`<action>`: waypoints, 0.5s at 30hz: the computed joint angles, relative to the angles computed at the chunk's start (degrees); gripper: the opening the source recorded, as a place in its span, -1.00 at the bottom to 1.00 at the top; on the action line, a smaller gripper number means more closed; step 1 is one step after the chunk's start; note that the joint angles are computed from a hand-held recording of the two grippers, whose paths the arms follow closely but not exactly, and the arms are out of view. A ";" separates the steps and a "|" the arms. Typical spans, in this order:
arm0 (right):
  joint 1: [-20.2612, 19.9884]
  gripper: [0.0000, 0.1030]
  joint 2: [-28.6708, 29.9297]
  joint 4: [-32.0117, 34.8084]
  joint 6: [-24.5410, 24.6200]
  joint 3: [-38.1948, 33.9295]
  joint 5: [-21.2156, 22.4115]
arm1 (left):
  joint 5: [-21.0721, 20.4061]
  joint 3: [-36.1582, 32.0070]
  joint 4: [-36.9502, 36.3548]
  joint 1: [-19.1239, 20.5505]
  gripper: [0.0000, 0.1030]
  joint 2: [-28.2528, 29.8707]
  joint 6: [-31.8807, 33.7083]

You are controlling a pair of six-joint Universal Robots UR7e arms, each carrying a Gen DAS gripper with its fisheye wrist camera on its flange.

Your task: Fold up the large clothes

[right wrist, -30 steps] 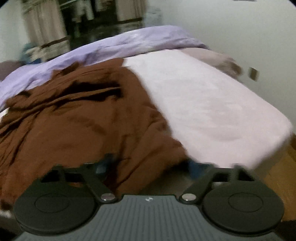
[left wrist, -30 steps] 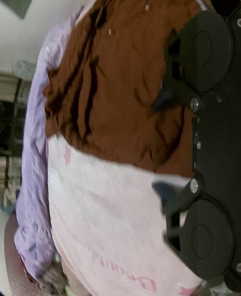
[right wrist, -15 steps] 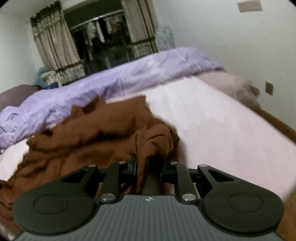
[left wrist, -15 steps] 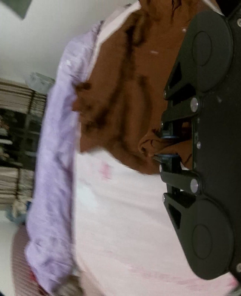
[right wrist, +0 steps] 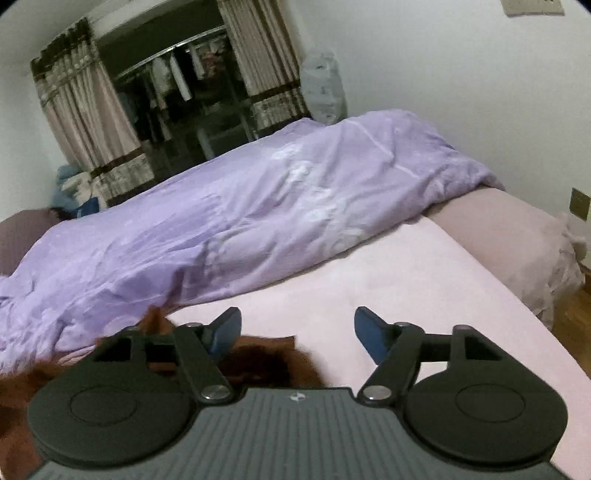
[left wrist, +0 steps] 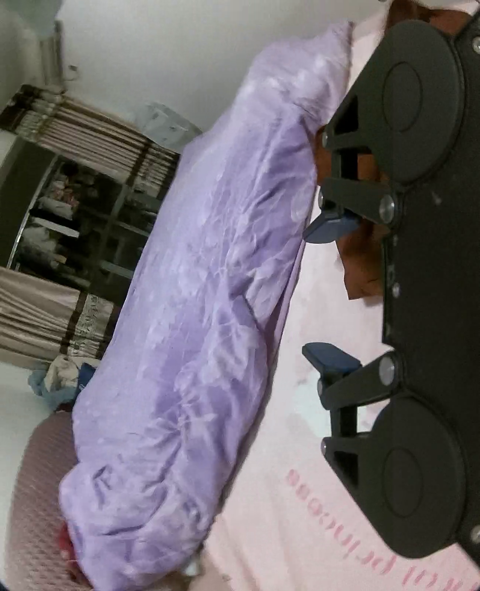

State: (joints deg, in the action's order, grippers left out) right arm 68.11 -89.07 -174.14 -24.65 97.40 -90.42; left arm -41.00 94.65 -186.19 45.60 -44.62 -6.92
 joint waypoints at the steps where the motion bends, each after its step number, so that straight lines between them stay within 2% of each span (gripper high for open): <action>1: -1.44 0.64 -0.10 -1.81 0.18 0.89 2.77 | 0.20 0.12 1.31 0.35 0.16 0.02 0.06; 2: -2.26 0.68 0.06 -2.67 0.44 1.11 3.67 | 0.52 0.55 2.48 0.48 0.16 -0.17 -0.03; 3: -2.31 0.68 0.14 -1.40 -0.16 0.61 2.50 | 0.10 1.31 2.63 0.72 0.20 -0.39 0.41; 5: -2.71 0.68 -0.03 -0.78 -0.61 0.39 1.67 | -1.45 2.83 2.57 1.25 0.48 -0.86 1.09; 6: -3.55 0.69 -0.51 -0.20 -0.45 0.84 2.82 | -2.68 3.69 3.20 1.62 0.69 -1.22 0.76; 7: -4.07 0.74 -0.84 2.03 -0.57 0.40 4.10 | -3.65 4.59 3.96 1.92 0.78 -1.48 -0.19; 10: -6.02 0.76 -2.60 5.41 -2.79 2.22 8.49 | -7.71 5.59 5.65 3.23 0.74 -1.29 -2.13; 13: -7.52 0.80 -3.82 7.36 -11.16 3.98 14.04 | -9.91 6.00 7.77 3.41 0.71 -0.99 -1.93; 15: -7.25 0.86 -4.03 10.74 -15.02 3.73 13.16 | -10.57 5.60 9.84 3.41 0.71 -0.44 -1.86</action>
State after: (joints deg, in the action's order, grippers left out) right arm 60.86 -93.10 -163.40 -39.66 101.13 -77.26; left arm -51.57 100.25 -176.36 49.01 -45.06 -8.78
